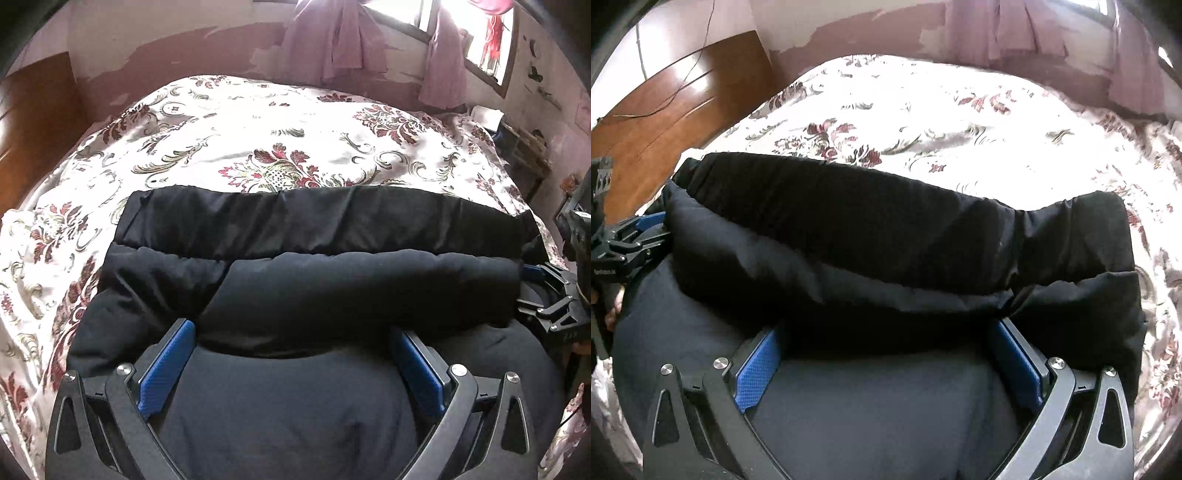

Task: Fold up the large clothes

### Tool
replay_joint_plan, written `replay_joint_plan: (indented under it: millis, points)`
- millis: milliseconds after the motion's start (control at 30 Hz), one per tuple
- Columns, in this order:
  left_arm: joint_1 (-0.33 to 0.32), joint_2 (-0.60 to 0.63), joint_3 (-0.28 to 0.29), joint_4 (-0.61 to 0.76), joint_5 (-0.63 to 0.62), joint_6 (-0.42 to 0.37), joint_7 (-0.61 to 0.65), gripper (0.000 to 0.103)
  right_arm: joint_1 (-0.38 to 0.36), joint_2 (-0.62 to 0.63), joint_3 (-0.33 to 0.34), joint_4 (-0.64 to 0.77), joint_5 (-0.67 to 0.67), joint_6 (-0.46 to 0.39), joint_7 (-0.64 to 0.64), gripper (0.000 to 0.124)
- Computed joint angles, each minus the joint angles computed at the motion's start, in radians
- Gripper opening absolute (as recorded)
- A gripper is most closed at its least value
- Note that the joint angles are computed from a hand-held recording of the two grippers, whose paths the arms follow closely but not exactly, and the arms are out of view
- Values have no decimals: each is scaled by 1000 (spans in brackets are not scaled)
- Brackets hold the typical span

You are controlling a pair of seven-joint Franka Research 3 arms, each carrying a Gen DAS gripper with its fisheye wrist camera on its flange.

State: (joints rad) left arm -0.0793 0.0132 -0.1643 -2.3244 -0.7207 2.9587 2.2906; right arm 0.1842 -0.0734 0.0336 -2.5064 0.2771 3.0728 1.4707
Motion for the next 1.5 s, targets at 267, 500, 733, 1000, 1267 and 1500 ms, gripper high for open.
replay_joint_plan:
  millis: [267, 500, 733, 1000, 1267, 1500]
  points:
    - [16, 35, -33, 24, -173, 18, 162, 103, 38, 65, -10, 55, 279, 3, -243, 102]
    - [27, 49, -50, 37, -327, 13, 304, 103, 44, 80, 14, 60, 425, 41, -367, 103]
    - [22, 57, -51, 40, -360, 18, 336, 103, 44, 90, 21, 66, 451, 48, -386, 103]
    - [27, 62, -57, 42, -360, 19, 337, 103, 36, 102, 34, 76, 510, 55, -440, 103]
    - [29, 64, -59, 42, -357, 21, 337, 103, 32, 110, 45, 81, 555, 73, -483, 103]
    - [31, 74, -70, 43, -369, 44, 354, 103, 31, 115, 46, 80, 536, 84, -467, 103]
